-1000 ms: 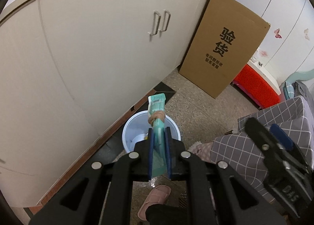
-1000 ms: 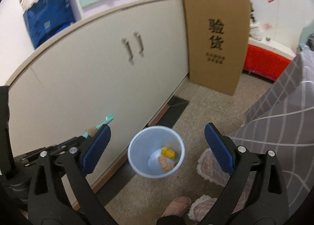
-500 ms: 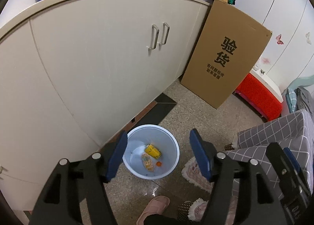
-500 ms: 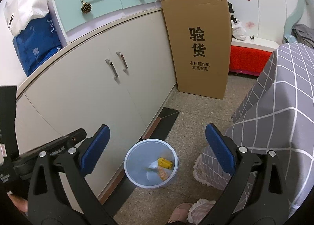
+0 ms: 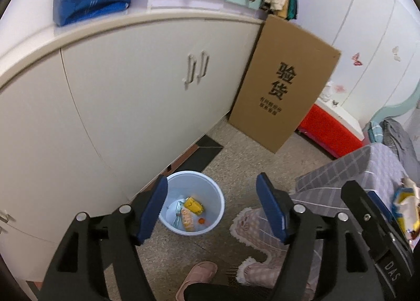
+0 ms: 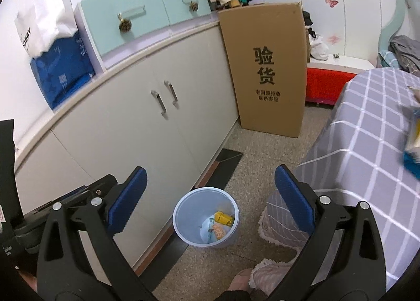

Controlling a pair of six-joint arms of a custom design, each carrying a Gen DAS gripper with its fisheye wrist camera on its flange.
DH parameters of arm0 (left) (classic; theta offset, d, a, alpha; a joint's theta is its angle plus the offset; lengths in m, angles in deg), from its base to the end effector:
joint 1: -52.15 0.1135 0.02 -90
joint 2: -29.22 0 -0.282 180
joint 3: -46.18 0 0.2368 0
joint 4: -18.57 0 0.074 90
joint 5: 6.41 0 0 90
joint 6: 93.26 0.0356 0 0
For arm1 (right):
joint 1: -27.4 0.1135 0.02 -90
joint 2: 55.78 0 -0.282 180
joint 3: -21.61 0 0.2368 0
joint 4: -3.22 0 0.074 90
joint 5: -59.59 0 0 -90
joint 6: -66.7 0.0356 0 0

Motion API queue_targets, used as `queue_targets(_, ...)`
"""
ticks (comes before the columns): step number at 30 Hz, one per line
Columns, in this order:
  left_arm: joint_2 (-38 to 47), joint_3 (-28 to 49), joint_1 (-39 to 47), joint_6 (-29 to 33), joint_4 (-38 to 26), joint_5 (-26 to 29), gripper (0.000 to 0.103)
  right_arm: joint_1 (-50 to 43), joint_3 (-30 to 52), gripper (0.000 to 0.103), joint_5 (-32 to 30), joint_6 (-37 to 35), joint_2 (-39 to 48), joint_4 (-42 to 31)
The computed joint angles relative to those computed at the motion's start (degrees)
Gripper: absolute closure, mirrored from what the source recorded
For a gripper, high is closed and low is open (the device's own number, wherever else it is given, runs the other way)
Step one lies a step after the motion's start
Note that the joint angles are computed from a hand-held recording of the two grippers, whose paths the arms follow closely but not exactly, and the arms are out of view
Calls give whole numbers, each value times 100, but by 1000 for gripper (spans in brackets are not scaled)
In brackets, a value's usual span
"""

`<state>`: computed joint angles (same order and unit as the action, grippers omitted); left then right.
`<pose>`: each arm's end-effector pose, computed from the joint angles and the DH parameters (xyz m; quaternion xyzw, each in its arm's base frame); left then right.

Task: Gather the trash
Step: 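Return to the table and grasp the red-brown wrapper with the left tool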

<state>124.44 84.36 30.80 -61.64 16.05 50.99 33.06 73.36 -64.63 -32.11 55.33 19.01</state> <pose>0.2186 -0.0648 0.1060 -0.3640 0.8548 0.0464 0.3670 0.3137 0.0512 0.1015 -0.2257 0.8568 0.2599 0.3840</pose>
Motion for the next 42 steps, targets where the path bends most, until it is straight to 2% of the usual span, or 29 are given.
queue_targets(4, -400, 417, -859, -548, -945, -547, 31, -583, -102, 7, -425, -210, -518, -441)
queue_targets(7, -381, 892, -1388, -781, -1483, -825, 30, -1076, -105, 7, -722, -419, -814, -763)
queue_targets(13, 237, 2185, -2339, -1036, -2277, -1230, 27, -2405, 338, 7, -1385, -1054, -1083, -1785)
queue_targets(16, 740, 2981, -2635, -882, -2538, -1262, 27, -2980, 658, 7, -1573, -1270, -1001, -2158)
queue_targets(20, 1471, 4064, -2865, -398, -2588, -1038, 26, -3835, 1540, 7, -1777, -1627, -524, -2964)
queue_targets(23, 2021, 4866, -2987, -141, -2702, -856, 26, -4265, 2181, 7, -1772, -1733, -89, -3302)
queue_targets(29, 3346, 6927, -3119, 515, -3131, -409, 26, -4926, 3740, 6, -1653, -1850, 977, -4042)
queue_targets(32, 4065, 8065, -3091, 822, -3428, 24, 26, -5147, 4460, 6, -1552, -1795, 1487, -4267)
queue_targets(34, 4553, 8824, -3074, 923, -3689, 227, 26, -5233, 5009, 6, -1431, -1709, 1856, -4482)
queue_targets(35, 4880, 9399, -3050, 939, -4009, 298, 26, -5260, 5281, 6, -1403, -1692, 2033, -4640)
queue_targets(41, 6119, 11670, -2969, 1196, -5112, 335, 26, -5322, 6431, 6, -1293, -1769, 2772, -5396)
queue_targets(42, 6434, 12302, -2959, 1277, -5430, 302, 26, -5313, 6612, 6, -1302, -1795, 2878, -5519)
